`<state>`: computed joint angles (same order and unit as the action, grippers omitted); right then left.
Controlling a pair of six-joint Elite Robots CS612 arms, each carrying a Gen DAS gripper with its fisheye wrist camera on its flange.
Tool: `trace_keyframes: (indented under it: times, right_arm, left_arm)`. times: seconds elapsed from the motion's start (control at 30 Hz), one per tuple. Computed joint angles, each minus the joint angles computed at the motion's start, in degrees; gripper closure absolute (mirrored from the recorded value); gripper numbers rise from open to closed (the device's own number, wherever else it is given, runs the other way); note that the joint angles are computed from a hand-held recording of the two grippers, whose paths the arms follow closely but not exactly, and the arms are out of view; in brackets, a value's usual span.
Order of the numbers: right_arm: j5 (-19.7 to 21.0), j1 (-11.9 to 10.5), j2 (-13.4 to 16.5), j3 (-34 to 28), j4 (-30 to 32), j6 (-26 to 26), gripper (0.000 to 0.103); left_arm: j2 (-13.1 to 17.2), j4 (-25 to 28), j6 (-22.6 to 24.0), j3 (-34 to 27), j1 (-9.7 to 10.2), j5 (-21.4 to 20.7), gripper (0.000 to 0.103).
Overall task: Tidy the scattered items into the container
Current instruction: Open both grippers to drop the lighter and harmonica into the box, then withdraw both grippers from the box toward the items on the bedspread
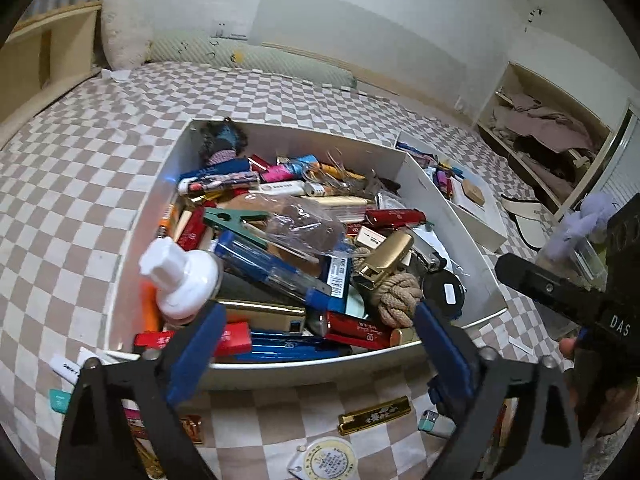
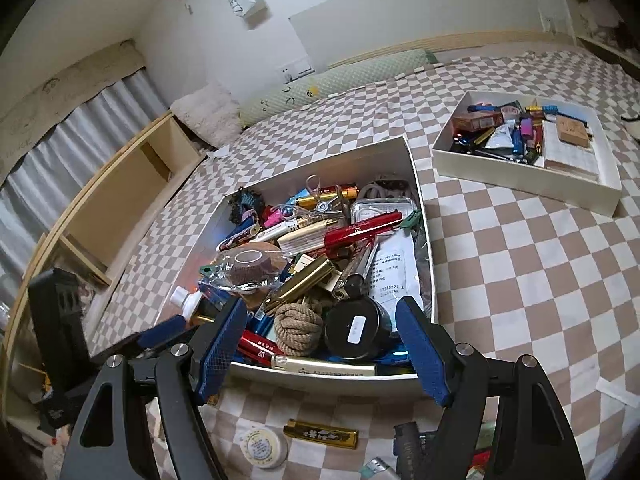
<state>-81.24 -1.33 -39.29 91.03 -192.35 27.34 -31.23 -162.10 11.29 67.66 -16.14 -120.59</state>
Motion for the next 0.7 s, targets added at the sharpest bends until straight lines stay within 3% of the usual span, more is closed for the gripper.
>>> trace_keyframes:
  times: [0.17, 0.23, 0.27, 0.43, 0.6, 0.7]
  right_arm:
    - [-2.0, 0.5, 0.0, 0.2, -0.3, -0.8, 0.026]
    - [-4.3, 1.0, 0.1, 0.4, -0.8, -1.0, 0.015]
    - [-5.5, 1.2, 0.2, 0.5, -1.2, -1.3, 0.001]
    - [-12.2, 2.4, 0.5, 1.0, -1.7, -2.8, 0.000]
    - [-14.0, 2.8, 0.6, 1.2, -1.8, -3.3, 0.000]
    - [-17.0, 3.5, 1.0, 1.4, -4.9, -4.0, 0.000]
  left_arm:
    - [-0.6, -2.1, 0.6, 1.3, 0.04, 2.1, 0.001]
    - [-0.8, -2.7, 0.7, 1.8, 0.09, 2.7, 0.001]
    - [-0.9, -3.1, 0.7, 2.1, 0.04, 3.0, 0.001]
    - [-1.3, -4.4, 0.8, 3.2, 0.13, 4.5, 0.001]
    - [-1.9, -6.6, 1.7, 4.6, 0.19, 6.1, 0.001]
    - [-2.1, -7.8, 2.2, 5.3, 0.23, 7.2, 0.001]
